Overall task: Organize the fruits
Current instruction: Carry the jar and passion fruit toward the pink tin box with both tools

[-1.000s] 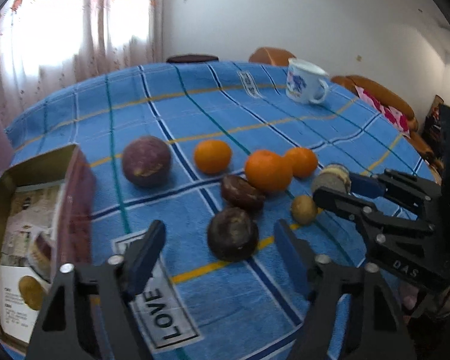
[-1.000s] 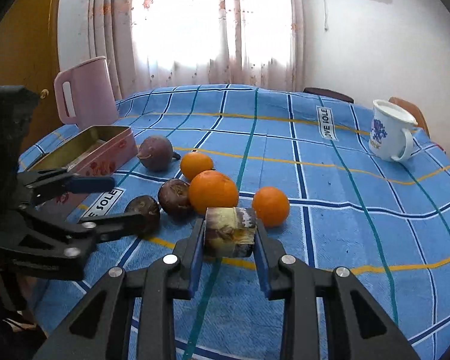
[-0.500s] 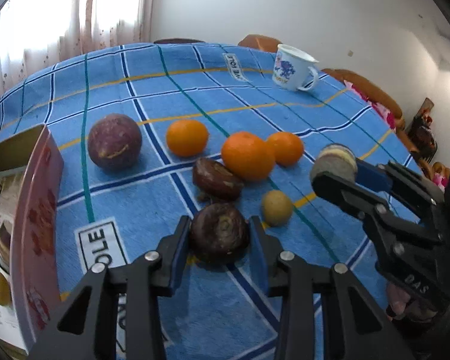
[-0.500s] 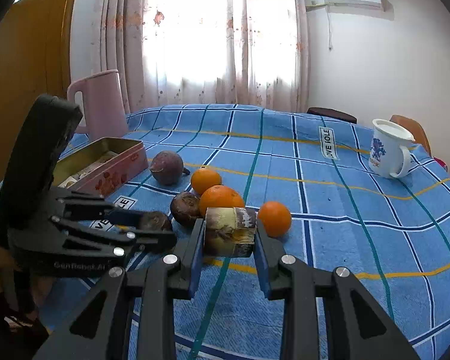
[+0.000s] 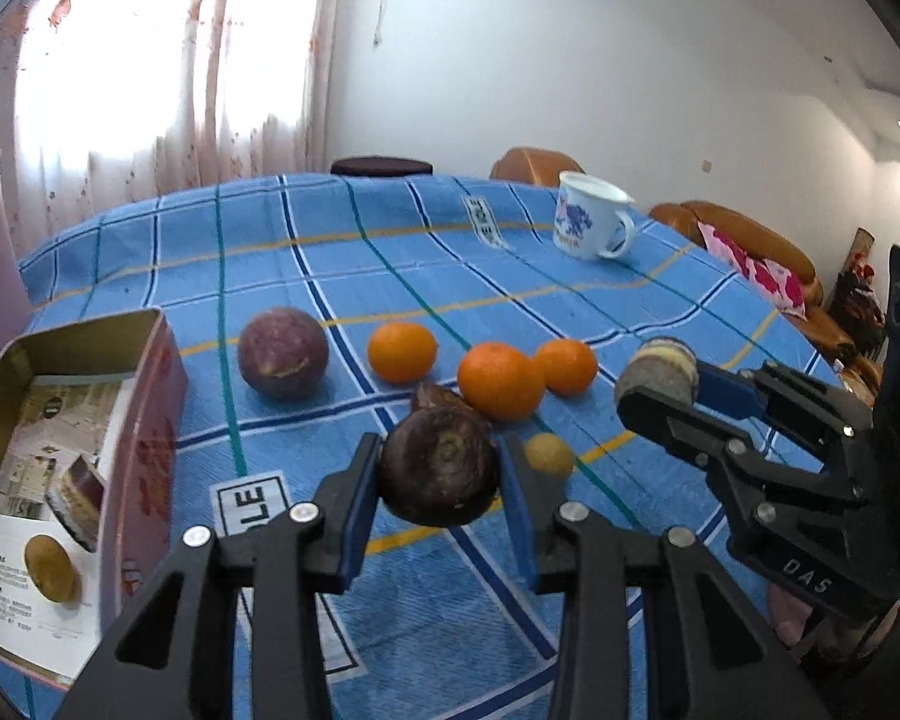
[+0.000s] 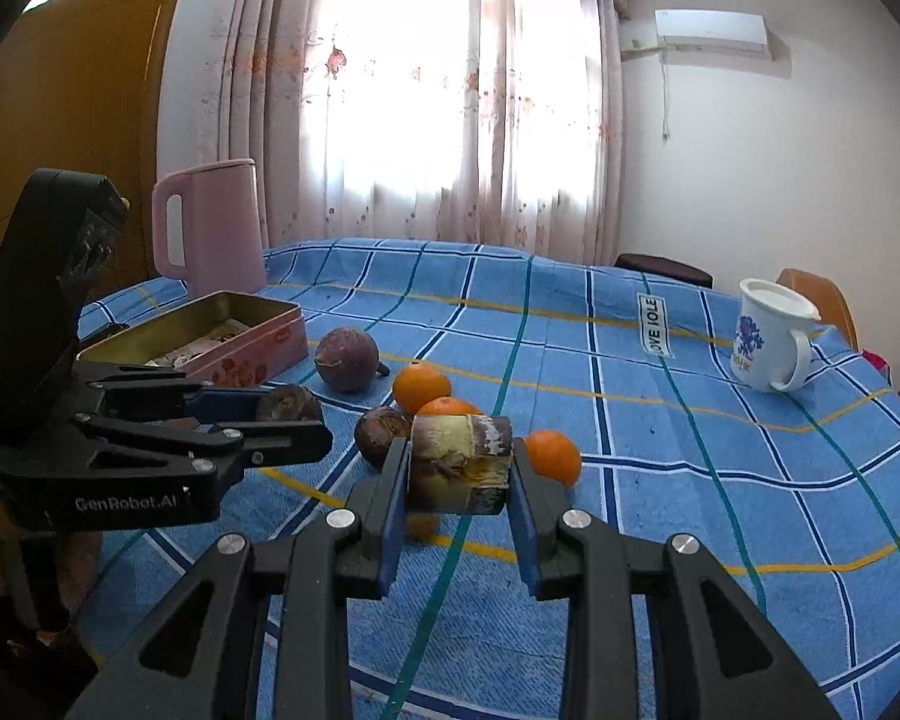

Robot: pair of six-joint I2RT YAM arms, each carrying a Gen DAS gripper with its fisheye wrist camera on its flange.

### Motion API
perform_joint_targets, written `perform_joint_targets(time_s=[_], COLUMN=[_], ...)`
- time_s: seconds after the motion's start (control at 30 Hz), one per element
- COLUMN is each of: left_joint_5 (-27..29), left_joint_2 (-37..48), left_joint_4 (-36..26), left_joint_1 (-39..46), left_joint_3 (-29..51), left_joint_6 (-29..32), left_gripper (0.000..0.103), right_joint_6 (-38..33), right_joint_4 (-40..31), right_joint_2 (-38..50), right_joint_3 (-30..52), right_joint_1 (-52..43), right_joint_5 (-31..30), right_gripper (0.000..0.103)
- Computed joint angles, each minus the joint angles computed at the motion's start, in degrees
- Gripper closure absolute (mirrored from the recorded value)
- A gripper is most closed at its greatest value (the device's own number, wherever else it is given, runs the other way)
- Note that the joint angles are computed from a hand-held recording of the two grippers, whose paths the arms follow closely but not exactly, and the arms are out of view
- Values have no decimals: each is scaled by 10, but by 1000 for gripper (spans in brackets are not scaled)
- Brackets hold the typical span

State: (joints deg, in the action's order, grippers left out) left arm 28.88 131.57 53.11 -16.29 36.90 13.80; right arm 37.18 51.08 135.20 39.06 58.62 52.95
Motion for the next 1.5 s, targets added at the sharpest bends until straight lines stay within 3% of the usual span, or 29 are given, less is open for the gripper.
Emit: perform_joint_targets(time_s=[0.57,1.5], left_joint_5=[-24,-64], left_joint_2=[17,53], left_joint_4=[159,344], left_joint_1=[-2,-15], left_joint_3=[-63,-123], left_joint_6=[-16,-23], left_gripper=[63,63], right_joint_6=[-33,-109], right_joint_4=[56,176], right_joint_2=[18,58], right_joint_3=[-5,-12], right_joint_1=[24,57], right_joint_5=[44,102], right_gripper=[71,71])
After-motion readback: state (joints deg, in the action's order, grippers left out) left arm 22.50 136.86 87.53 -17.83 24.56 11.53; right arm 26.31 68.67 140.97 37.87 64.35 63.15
